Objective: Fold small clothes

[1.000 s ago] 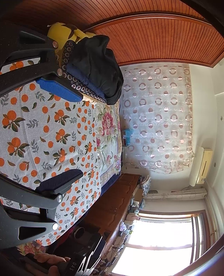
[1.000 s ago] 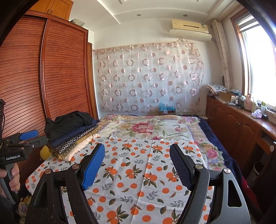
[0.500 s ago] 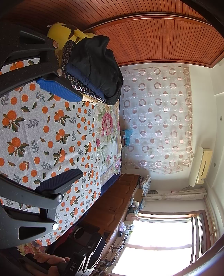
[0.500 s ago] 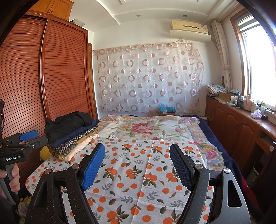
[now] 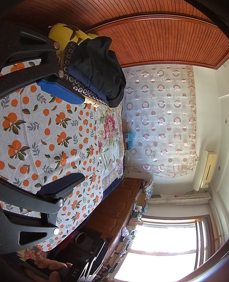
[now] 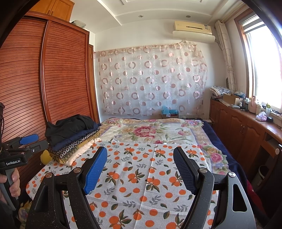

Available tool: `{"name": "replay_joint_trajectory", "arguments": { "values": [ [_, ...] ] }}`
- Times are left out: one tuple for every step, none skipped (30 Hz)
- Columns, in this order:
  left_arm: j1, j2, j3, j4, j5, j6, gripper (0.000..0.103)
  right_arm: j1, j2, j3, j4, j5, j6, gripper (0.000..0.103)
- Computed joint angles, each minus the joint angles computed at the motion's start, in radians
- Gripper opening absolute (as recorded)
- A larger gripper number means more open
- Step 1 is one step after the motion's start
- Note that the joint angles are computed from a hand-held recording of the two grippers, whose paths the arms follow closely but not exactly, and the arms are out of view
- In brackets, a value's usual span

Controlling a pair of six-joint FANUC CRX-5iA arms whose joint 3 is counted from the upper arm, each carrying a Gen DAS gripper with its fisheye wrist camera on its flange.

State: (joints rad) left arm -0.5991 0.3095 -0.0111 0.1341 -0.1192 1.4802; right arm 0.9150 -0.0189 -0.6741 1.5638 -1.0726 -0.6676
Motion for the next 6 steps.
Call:
{"name": "replay_joint_trajectory", "arguments": {
  "values": [
    [0.0, 0.0, 0.006, -0.018, -0.005, 0.018, 0.081, 0.0, 0.0, -0.002, 0.002, 0.0, -0.001, 0.079],
    [0.0, 0.0, 0.004, -0.013, -0.004, 0.013, 0.081, -0.001, -0.001, -0.002, 0.003, 0.001, -0.002, 0.079],
    [0.0, 0.0, 0.004, -0.013, -0.005, 0.013, 0.081, -0.001, -0.001, -0.003, 0.004, 0.002, -0.003, 0.079],
    [-0.001, 0.0, 0.004, -0.013, -0.005, 0.014, 0.081, -0.001, -0.001, -0.003, 0.003, 0.001, -0.002, 0.079],
    [0.0, 0.0, 0.002, -0.01, -0.002, 0.009, 0.081, -0.002, -0.002, -0.003, 0.003, 0.002, -0.002, 0.079],
    [0.0, 0.0, 0.002, -0.009, -0.002, 0.008, 0.081, -0.002, -0.002, -0.005, 0.005, 0.003, -0.004, 0.079]
  ]
}}
